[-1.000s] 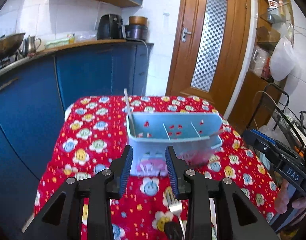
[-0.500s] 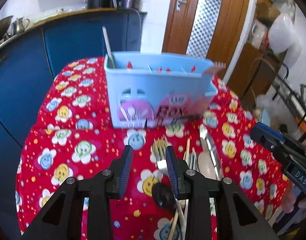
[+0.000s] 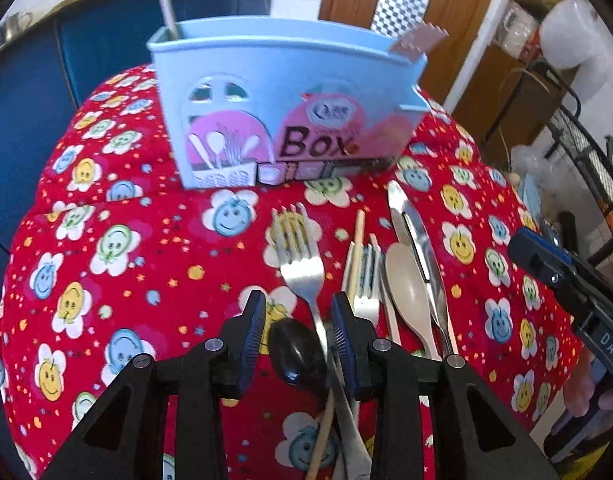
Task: Organize utensils
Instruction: 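Move both tools back down to the utensil pile, then grasp a metal fork with the left tool while the right tool grasps a metal knife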
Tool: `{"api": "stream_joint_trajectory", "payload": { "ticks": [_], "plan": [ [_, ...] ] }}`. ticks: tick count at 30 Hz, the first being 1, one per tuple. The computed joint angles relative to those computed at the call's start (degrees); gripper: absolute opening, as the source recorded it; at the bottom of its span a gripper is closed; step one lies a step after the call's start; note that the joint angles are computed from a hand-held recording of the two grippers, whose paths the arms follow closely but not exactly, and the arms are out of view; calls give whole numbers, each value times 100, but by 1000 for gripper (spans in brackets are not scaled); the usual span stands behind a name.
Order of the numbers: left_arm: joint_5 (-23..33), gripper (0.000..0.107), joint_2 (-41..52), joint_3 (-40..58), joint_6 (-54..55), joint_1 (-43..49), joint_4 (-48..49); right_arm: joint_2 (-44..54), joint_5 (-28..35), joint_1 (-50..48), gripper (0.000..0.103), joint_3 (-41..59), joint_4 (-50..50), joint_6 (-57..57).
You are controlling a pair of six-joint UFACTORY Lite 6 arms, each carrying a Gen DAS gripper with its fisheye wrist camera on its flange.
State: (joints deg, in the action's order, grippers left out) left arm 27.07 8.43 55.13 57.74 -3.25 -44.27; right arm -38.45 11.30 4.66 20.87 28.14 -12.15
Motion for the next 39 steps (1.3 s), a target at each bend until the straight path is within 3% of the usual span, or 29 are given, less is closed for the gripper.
{"api": "stream_joint_trajectory", "payload": {
  "ticks": [6, 11, 15, 19, 23, 28, 39],
  "plan": [
    [-143, 29, 172, 195, -866, -338, 968, -106, 243, -435, 35, -81, 1234, -1373],
    [-114, 29, 454, 614, -1914, -644, 2012, -37, 285, -520, 36, -75, 1679, -1862],
    [-160, 26, 521, 722, -2412, -788, 2423, -42, 289, -455, 36, -66, 1647, -1809],
    [-163, 11, 409, 616, -2578, -868, 2509, -39, 266, -396, 36, -11, 1196, -1351],
    [-164, 8, 315, 476, -2124, -726, 1991, -41, 302, -394, 36, 23, 989, -1152],
    [184, 1, 196, 313, -443, -49, 169, 41, 329, -298, 36, 110, 577, -740],
    [732, 1, -396, -304, 1775, 988, -1936, 967, 418, 81, 36, 681, 348, -400]
  ]
}}
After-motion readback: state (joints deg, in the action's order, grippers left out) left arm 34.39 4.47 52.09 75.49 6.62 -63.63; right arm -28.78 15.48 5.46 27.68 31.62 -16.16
